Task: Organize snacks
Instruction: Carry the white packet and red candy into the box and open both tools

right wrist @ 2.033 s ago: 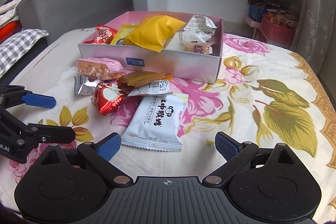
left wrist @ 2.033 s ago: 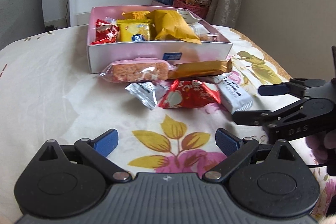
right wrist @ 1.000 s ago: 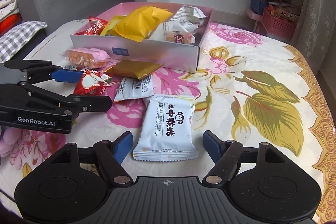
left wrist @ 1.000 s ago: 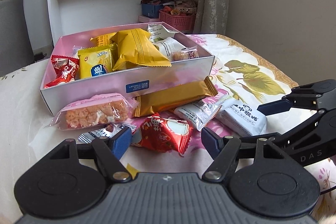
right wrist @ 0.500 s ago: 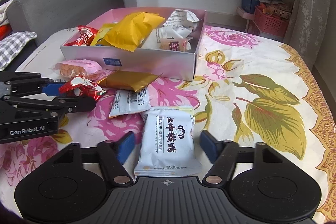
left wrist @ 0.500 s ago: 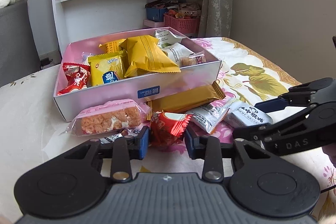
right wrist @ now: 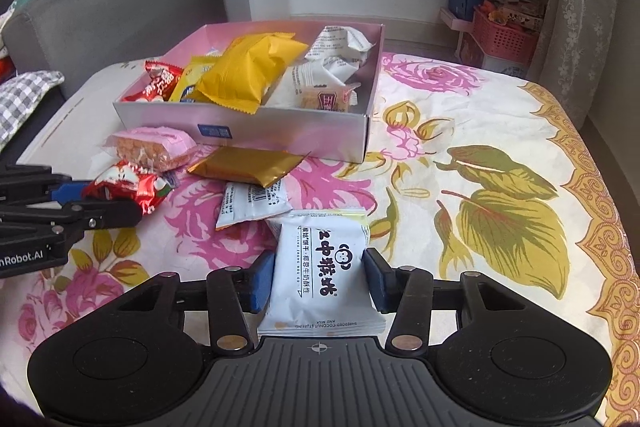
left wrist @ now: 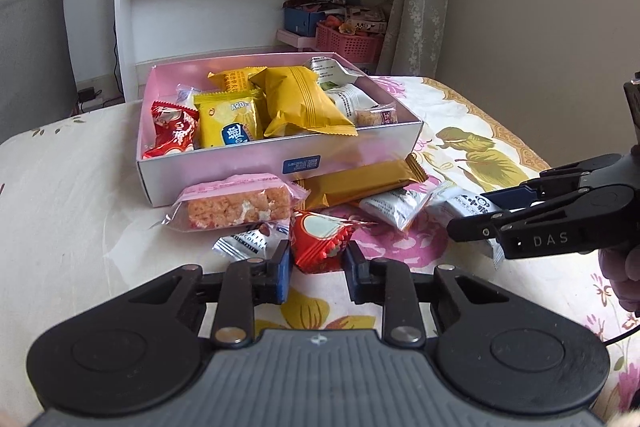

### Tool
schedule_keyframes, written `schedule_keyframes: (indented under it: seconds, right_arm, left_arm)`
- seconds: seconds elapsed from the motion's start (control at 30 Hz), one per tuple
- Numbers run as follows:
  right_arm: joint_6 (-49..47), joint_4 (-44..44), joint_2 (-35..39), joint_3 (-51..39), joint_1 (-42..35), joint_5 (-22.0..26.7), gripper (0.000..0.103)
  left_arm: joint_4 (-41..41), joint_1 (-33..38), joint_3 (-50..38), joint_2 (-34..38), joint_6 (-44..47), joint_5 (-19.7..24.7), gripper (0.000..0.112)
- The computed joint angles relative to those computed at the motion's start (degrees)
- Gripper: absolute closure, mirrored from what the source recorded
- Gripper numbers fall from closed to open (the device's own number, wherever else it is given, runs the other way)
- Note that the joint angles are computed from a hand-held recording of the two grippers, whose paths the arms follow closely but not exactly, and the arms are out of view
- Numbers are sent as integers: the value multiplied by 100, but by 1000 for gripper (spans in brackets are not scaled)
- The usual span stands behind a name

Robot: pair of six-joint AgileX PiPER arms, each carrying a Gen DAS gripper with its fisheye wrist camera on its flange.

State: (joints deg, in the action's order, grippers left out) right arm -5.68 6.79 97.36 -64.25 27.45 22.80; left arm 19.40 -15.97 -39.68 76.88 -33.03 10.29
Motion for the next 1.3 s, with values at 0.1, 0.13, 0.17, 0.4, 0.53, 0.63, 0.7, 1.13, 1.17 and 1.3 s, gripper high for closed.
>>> schedule_keyframes:
  seconds: [0.1,0.13,0.17,0.4,0.53,0.63,0.7,1.13,1.17,1.3]
  right_arm:
    - [111,14,-82,-52,12,58,56]
    - [130,23,-110,-57,18,61,56]
    - [144,45,-128,-85,21,82,56]
    - [512,-58,-216,-321,92,335,56]
    - [516,160,-234,-526,66,497,56]
    - [577,199,-237,-668,74,560,56]
    - [656,181,-215,-777,79,592,56]
    - [865,825,349,-1933,-127,1086,56]
    - [884,887,415,-2040,-142,1111,56]
    - [1033,1068,697,-2444,-192,1160,56]
  left_arm:
    - [-662,55,-2,-79,607,77,88]
    - [-841,68,-5,-105,772,105,88]
    - [-1006,79,-8,-130,930,134,88]
    - [-1744,180,-112,-346,1609,444,88]
    - [-2080,297,-229,-422,1892,631,88]
    - [-2395,402,-313,-439,2171,711,88]
    - [-2395,447,-363,-447,2163,738,88]
    - [-2223,832,-866,-242,1703,863,88]
    - [-2141,849,-930,-179,1617,859,88]
    - [-1702,922,-1217,132,1222,844,88]
